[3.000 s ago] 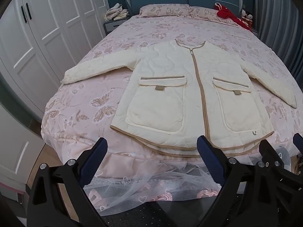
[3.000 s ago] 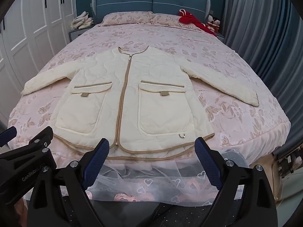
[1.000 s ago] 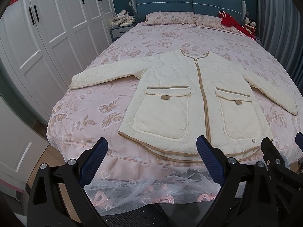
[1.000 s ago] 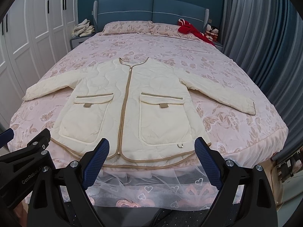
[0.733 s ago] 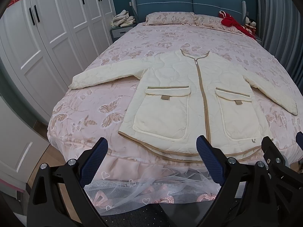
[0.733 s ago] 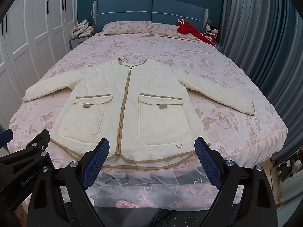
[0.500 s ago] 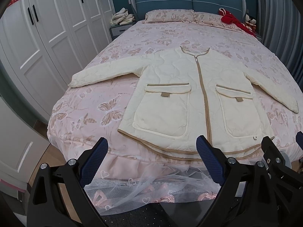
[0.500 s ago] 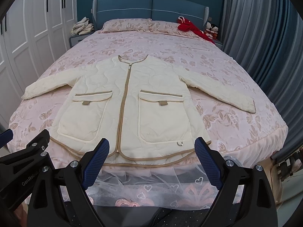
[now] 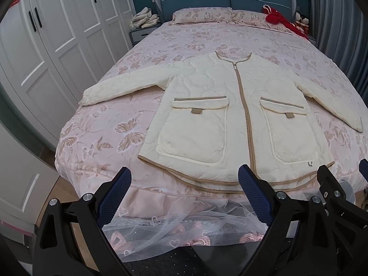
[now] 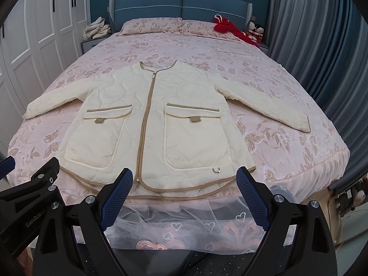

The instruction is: Fold large clothes

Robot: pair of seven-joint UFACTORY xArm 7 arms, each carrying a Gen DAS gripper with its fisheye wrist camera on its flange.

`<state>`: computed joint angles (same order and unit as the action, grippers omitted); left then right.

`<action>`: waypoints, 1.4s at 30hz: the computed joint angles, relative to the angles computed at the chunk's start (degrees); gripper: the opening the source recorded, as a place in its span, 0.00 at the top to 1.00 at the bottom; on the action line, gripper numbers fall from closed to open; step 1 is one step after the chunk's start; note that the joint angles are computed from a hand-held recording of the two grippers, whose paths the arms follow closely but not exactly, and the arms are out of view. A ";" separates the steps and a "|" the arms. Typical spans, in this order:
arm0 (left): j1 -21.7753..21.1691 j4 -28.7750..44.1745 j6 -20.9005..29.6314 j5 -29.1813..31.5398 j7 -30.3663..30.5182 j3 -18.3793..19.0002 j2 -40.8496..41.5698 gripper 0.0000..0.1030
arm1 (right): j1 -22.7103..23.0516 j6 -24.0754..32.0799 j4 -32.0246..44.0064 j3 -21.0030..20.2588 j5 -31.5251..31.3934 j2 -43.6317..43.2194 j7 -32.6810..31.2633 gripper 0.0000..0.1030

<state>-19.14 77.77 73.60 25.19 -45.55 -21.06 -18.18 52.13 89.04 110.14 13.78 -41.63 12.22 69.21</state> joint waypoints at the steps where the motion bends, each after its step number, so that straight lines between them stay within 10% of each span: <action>1: -0.02 -0.08 -0.02 0.10 0.00 -0.04 0.01 0.11 | 0.01 0.00 -0.09 0.01 0.02 0.00 0.06 0.13; 26: -0.04 -2.27 -3.38 -1.56 0.56 0.77 0.89 0.10 | -3.20 -5.12 -7.30 0.92 3.18 -2.94 1.51 0.13; 42: -3.08 3.90 -4.90 1.52 0.14 3.67 11.63 0.10 | -22.04 -23.65 -28.30 -0.63 13.43 -16.57 1.61 0.13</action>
<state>-22.22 81.67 68.70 26.71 -45.41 -17.40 -6.55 30.10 65.39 81.84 13.15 -28.20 -4.35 70.81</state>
